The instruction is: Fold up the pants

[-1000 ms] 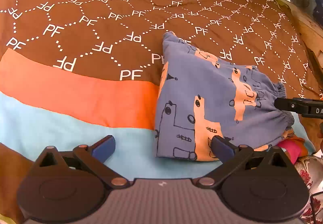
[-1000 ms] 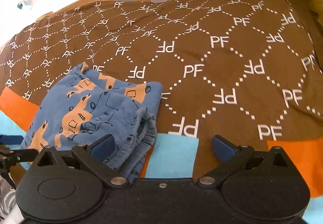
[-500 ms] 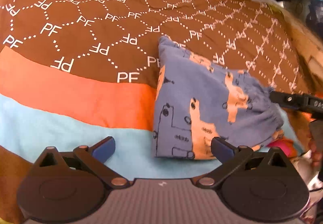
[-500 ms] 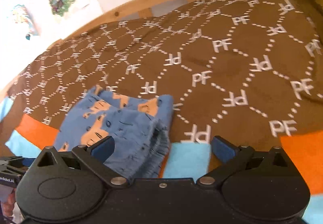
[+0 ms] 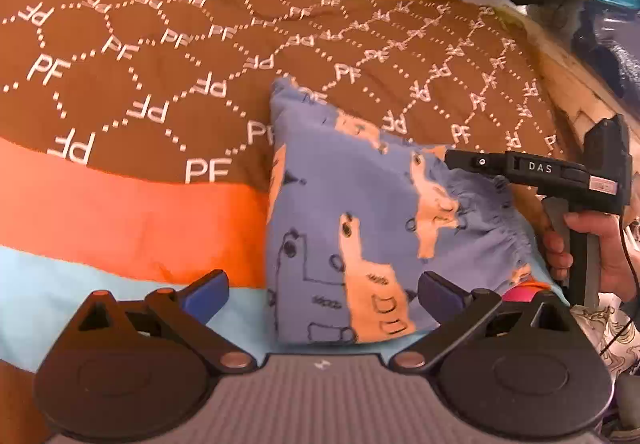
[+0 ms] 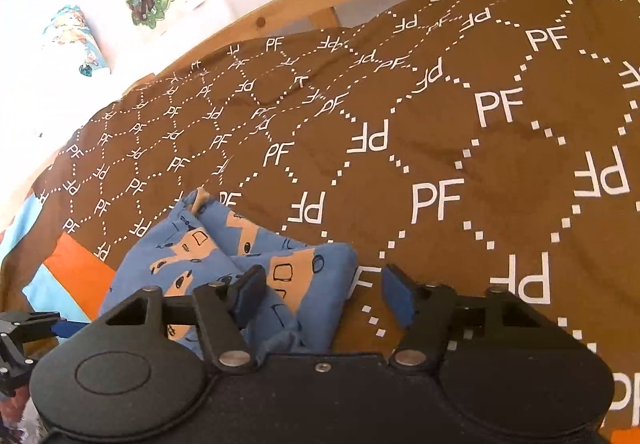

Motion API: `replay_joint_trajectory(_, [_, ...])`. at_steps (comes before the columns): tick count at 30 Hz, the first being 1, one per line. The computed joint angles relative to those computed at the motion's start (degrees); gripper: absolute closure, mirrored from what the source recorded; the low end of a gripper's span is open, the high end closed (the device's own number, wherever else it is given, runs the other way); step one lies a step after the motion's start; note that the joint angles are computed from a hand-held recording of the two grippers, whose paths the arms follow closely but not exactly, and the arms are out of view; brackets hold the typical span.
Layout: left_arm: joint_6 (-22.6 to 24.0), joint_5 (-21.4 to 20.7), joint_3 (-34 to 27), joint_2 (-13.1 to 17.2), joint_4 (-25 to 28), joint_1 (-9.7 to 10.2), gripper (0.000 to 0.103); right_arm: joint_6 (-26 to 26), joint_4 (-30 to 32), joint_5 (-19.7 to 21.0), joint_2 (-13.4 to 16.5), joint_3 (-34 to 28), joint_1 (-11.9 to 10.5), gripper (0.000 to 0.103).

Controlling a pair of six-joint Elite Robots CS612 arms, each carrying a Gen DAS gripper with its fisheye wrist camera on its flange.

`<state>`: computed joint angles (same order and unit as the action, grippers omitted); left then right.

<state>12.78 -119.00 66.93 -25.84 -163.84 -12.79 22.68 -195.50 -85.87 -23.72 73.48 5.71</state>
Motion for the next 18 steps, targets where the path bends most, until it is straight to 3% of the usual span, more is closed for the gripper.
replay_joint_trajectory(5, [-5.3, -2.2, -0.7, 0.6, -0.4, 0.78, 0.001, 0.0, 0.3, 1.0, 0.6, -1.0, 0.0, 0.069])
replay_joint_trajectory(7, [-8.4, -2.3, -0.6, 0.7, -1.5, 1.01, 0.01, 0.1, 0.4, 0.3, 0.9, -1.3, 0.1, 0.074])
replay_joint_trajectory(10, [-9.4, -0.6, -0.2, 0.3, -1.7, 1.04, 0.024, 1.7, -0.4, 0.7, 0.9, -1.0, -0.1, 0.077])
replay_joint_trajectory(18, [-10.3, 1.2, -0.3, -0.5, 1.3, 0.65, 0.05, 1.2, -0.5, -0.6, 1.1, -1.1, 0.2, 0.077])
